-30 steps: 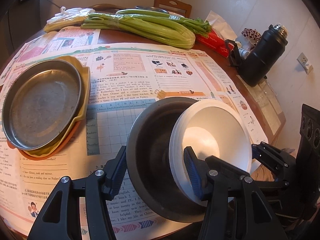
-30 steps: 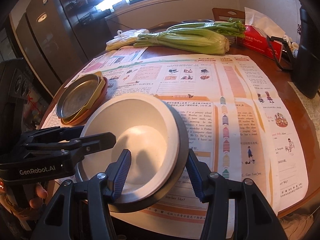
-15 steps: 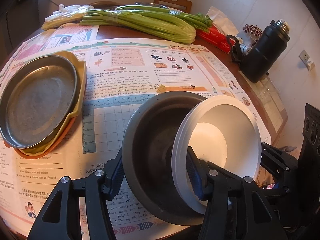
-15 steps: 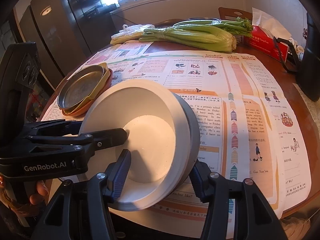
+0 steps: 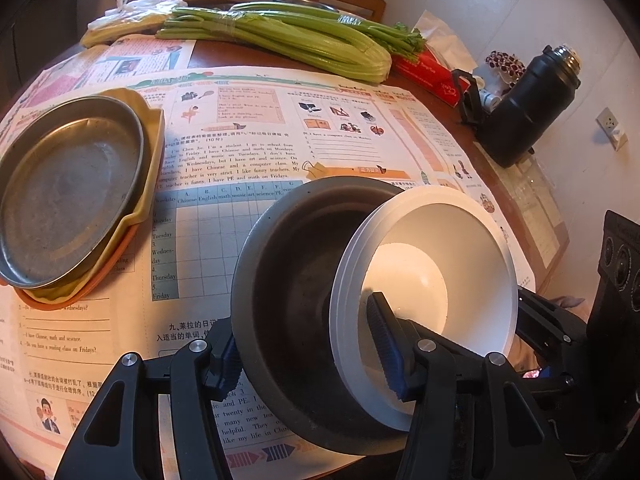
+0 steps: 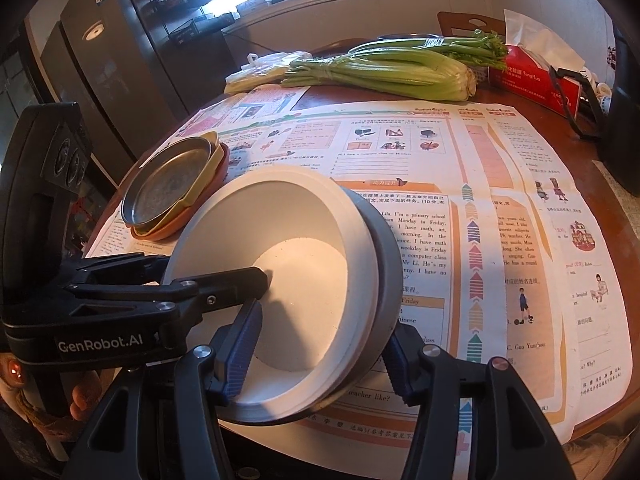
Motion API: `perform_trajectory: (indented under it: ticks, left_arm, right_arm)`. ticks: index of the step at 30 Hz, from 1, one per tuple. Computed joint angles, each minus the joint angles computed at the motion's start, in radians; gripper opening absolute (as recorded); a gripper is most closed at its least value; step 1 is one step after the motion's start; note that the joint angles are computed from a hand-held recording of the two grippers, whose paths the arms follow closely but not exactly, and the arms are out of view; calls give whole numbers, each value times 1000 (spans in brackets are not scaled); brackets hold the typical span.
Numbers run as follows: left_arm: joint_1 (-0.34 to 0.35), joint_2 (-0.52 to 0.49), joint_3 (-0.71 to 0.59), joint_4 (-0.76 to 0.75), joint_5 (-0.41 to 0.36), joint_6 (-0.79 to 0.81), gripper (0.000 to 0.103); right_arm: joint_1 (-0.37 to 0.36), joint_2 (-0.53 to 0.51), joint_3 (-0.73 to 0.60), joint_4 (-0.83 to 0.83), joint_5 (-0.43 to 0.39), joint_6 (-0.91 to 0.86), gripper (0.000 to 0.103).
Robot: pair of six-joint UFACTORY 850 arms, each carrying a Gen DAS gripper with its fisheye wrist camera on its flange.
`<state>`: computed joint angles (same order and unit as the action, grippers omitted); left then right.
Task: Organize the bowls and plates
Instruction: 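Carry the tilted steel bowl stack with the left tool toward the metal pan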
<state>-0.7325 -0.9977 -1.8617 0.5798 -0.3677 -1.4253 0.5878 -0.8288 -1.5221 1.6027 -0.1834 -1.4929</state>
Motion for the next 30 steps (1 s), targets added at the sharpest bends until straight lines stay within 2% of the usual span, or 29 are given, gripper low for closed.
perform_trajectory:
  ticks: [8, 15, 30]
  left_arm:
    - [-1, 2, -1, 9, 0, -6, 58]
    - [-5, 5, -10, 38, -13, -22, 58]
    - [1, 19, -10, 63, -12, -35, 58]
  right_arm:
    - [-5, -3, -6, -36, -12, 36, 57]
    - [-6, 11, 8, 56, -11, -63, 57]
    - [-3, 8, -28, -118, 4, 106, 57]
